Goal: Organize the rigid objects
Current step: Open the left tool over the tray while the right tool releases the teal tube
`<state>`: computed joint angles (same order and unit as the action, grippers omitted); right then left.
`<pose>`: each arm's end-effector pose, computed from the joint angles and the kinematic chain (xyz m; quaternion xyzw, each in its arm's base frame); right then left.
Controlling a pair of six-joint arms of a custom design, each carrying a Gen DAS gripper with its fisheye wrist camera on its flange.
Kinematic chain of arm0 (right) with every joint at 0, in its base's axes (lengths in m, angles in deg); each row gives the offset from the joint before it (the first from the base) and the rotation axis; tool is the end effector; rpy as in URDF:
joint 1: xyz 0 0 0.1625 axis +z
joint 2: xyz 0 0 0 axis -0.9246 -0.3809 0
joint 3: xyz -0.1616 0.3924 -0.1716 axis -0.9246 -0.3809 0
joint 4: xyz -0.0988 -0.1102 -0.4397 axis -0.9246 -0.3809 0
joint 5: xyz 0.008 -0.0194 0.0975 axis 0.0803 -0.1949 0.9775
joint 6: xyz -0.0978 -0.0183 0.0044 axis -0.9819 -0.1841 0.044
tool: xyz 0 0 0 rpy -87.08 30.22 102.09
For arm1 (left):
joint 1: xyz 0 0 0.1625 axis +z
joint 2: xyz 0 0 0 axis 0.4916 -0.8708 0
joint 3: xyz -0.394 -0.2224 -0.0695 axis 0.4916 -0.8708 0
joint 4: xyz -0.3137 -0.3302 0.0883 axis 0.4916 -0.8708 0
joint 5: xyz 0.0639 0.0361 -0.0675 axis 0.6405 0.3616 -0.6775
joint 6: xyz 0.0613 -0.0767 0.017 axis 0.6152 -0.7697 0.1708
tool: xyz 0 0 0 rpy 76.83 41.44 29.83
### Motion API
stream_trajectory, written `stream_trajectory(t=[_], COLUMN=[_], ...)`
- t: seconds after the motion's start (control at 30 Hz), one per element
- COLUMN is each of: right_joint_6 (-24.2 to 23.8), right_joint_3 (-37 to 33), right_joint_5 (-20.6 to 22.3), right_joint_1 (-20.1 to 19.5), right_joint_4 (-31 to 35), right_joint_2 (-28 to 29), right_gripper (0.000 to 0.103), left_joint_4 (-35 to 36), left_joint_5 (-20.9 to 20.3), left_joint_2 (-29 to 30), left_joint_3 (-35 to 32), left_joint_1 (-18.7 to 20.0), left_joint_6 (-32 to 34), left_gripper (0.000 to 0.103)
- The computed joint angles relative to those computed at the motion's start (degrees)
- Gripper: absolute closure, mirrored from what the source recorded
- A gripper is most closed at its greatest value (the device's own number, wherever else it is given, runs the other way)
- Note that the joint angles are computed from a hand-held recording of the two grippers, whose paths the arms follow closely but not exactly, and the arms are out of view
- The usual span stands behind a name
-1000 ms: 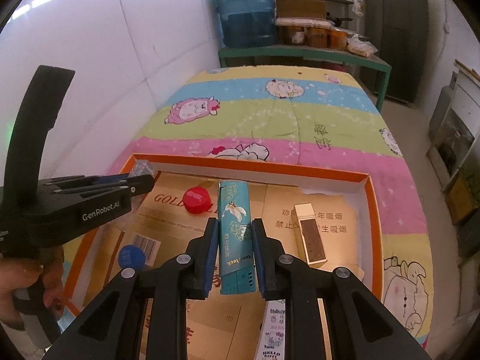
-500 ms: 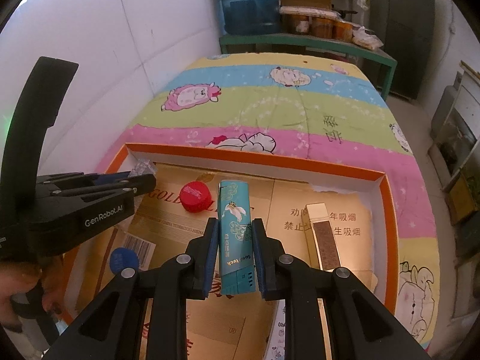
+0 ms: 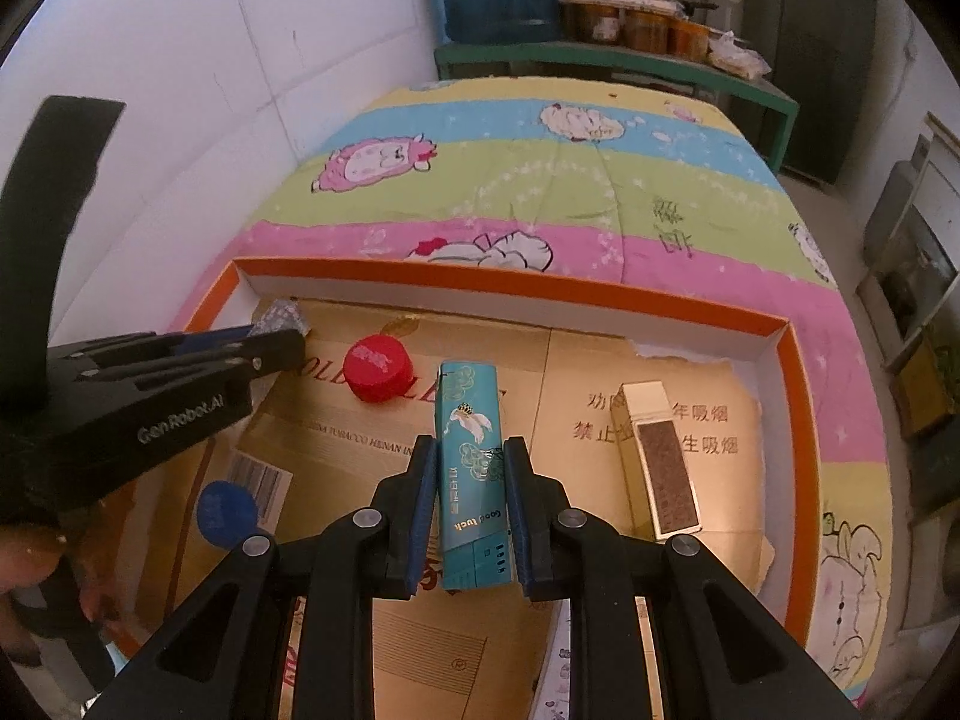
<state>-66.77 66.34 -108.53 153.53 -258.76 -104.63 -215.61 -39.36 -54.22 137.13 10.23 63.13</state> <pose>0.0530 -0.4172 0.2281 0.0749 -0.9099 0.2522 0.3207 -0.3038 -0.5035 -0.0196 0.2151 0.9223 -0.1659 0.2750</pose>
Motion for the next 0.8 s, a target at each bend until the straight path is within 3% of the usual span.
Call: stream_trajectory(t=[0.07,0.23,0.8], right_joint_6=[0.0,-0.2,-0.6], right_joint_3=[-0.1,-0.2,1.0], right_joint_5=[-0.1,-0.8,-1.4], right_joint_1=[0.0,0.2,1.5], right_joint_4=[0.2,0.5,-1.6], right_joint_2=[0.2,0.5,-0.7], right_gripper=[0.080,0.080,0.079], left_joint_4=[-0.6,-1.6,-2.9], left_joint_5=[-0.6,-0.8,-0.3], left_joint_2=[-0.1,-0.1,-2.1], left_joint_3=[0.1,0.3,2.1], left_joint_1=[0.2,0.1,-1.6], left_joint_6=[0.0,0.3,-0.5], left_gripper=[0.080,0.051,0.051])
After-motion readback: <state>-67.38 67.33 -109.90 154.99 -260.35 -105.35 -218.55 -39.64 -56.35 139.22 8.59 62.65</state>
